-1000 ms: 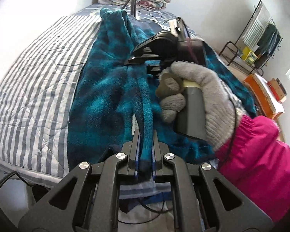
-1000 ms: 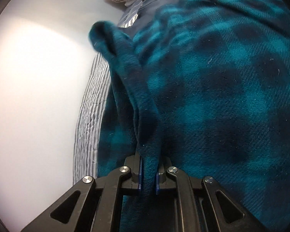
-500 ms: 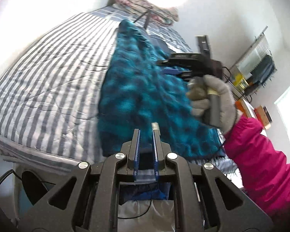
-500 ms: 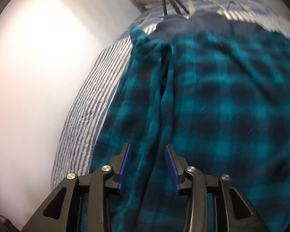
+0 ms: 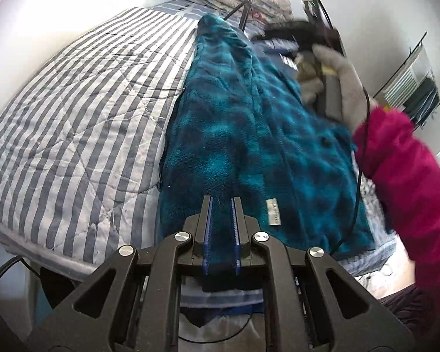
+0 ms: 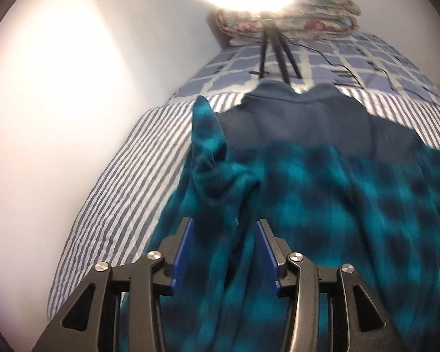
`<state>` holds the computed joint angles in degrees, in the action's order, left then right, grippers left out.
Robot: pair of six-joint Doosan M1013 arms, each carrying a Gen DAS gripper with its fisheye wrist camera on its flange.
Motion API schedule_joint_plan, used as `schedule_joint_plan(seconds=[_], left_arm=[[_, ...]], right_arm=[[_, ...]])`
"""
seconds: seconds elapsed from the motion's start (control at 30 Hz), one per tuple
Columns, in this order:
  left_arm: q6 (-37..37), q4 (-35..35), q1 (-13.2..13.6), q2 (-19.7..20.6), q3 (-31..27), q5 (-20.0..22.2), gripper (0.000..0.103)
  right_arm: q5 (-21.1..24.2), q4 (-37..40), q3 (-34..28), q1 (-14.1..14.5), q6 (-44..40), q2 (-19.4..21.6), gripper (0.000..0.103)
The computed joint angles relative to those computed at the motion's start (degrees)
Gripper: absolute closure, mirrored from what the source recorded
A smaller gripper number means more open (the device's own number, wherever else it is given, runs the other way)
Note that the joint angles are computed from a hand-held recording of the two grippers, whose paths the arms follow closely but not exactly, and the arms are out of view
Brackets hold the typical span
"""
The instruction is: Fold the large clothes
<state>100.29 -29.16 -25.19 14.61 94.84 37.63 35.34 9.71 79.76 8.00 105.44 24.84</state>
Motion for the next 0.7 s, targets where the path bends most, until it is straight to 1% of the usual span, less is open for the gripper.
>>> schedule_joint_plan(seconds=[0.07,0.1,0.13,0.17,0.2,0.27,0.3,0.33,0.37,0.4,0.43,0.47,0.53,0.6,0.7], left_arm=[[-0.2,0.8,-0.3,0.6,-0.3,0.3,0.094],[-0.3,1.2,-0.4,1.0,-0.5,0.7,0.094],[-0.5,1.5,-0.5,1.3,-0.7,0.9,0.094],[-0.7,1.8,-0.5,1.6,-0.9,1.3,0.094],[-1.0,1.8,-0.5,2.0,-1.1,1.8,0.094],[-1.0,1.4,-0.4,2.4,-1.3,2.4,0.094],[-1.1,1.2,-0.3,2.6,-1.4,2.6,0.094],[-1.0,1.0,-0.2,2.7,-1.4,2.8,0.094],[-0.8,0.7,-0.1,2.9,-1.5,2.9,0.094],[-0.7,0.5,-0.1,3.0,-1.5,3.2,0.094],[-0.6,0.5,0.0,3.1,-1.5,3.3,0.094],[-0.5,0.4,0.0,3.2,-1.5,3.5,0.094],[-0.4,0.0,0.1,3.3,-1.5,3.5,0.094],[-0.4,0.0,0.2,3.2,-1.5,3.8,0.094],[-0.2,-0.4,0.4,2.3,-0.8,3.1,0.094]], right_arm=[[-0.7,3.7,-1.6,-0.1,-4.9,1.4,0.067],[-0.6,8.0,-2.7,-0.4,-9.7,2.4,0.068],[-0.5,10.0,-3.4,-0.3,-12.3,2.9,0.069],[0.0,10.6,-4.7,-0.2,-14.5,4.0,0.07],[0.7,8.7,-6.2,0.2,-14.4,5.1,0.07],[1.9,3.5,-8.6,0.6,-11.3,7.2,0.071],[2.4,1.9,-9.4,0.6,-9.7,7.9,0.074],[3.1,-0.7,-10.2,0.5,-6.6,8.8,0.079],[5.1,-5.1,-11.4,0.4,-1.5,10.0,0.081],[6.6,-8.7,-12.1,0.3,2.4,10.8,0.081],[7.0,-9.2,-12.1,0.1,3.4,11.1,0.079],[6.4,-6.7,-11.5,-0.5,2.3,11.3,0.079],[5.1,-5.0,-10.7,-0.9,2.6,11.0,0.079],[5.9,-5.7,-10.9,-0.8,3.4,10.9,0.079],[5.1,-3.8,-9.6,-0.9,3.6,9.1,0.076]])
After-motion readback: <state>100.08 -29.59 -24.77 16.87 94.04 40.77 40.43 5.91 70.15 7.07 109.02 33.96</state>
